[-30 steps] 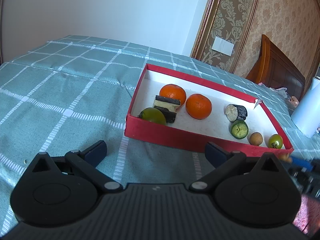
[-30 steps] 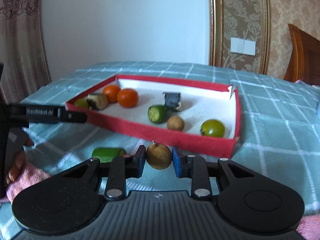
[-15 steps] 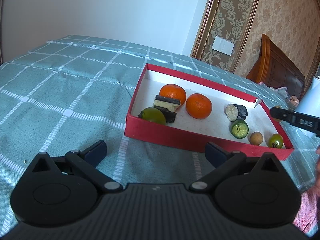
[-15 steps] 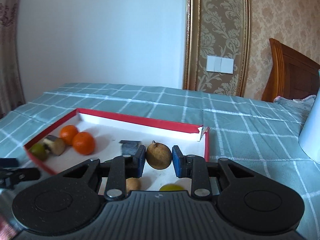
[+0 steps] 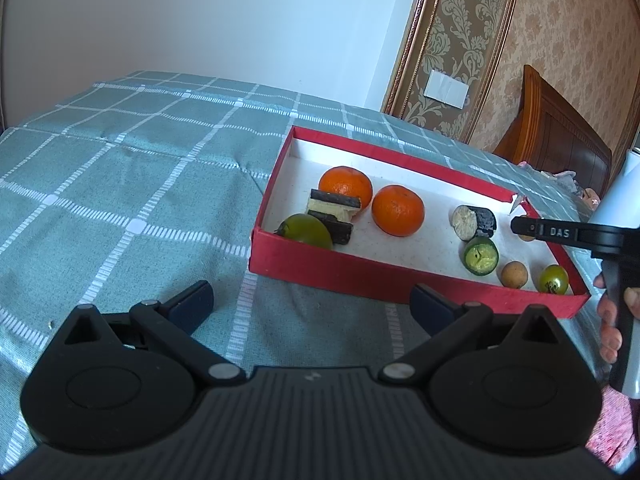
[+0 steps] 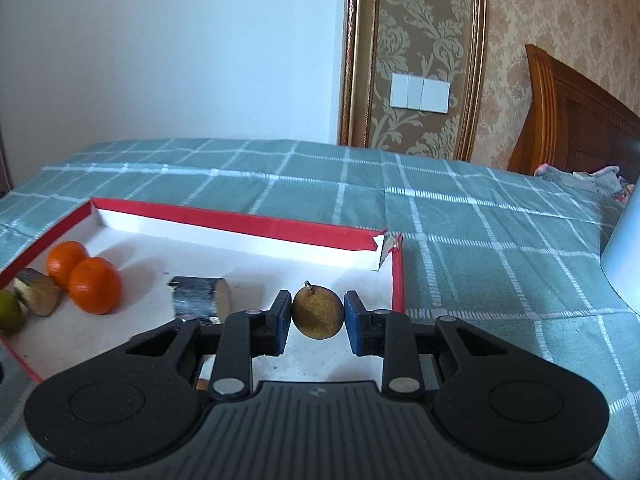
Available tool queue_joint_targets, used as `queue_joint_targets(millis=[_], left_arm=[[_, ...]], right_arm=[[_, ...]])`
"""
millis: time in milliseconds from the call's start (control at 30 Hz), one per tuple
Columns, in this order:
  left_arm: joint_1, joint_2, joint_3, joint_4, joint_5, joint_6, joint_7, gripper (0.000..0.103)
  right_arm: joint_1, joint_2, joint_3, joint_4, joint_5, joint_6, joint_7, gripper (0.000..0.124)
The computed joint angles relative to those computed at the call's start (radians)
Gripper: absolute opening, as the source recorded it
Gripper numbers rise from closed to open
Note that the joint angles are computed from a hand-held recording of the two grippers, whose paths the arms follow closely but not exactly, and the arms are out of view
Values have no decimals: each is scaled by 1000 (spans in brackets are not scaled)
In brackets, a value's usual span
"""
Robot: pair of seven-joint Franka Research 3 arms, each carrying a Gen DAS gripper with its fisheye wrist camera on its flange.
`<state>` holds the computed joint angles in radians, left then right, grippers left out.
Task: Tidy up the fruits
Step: 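Carry the pear into the red tray and open the right tool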
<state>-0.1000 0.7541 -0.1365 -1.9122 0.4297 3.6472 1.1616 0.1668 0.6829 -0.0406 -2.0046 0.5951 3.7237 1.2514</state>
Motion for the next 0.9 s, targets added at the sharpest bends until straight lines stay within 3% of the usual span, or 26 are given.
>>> queue_joint_targets(millis=[233,900], left_arm=[[-1,1,1,1,0,-1,0,103],[-2,0,2,1,-2,-2,1,103]], right_arm=[[22,21,-32,49,40,-85,-29,28],[43,37,-45,63,73,-73,-54,28]])
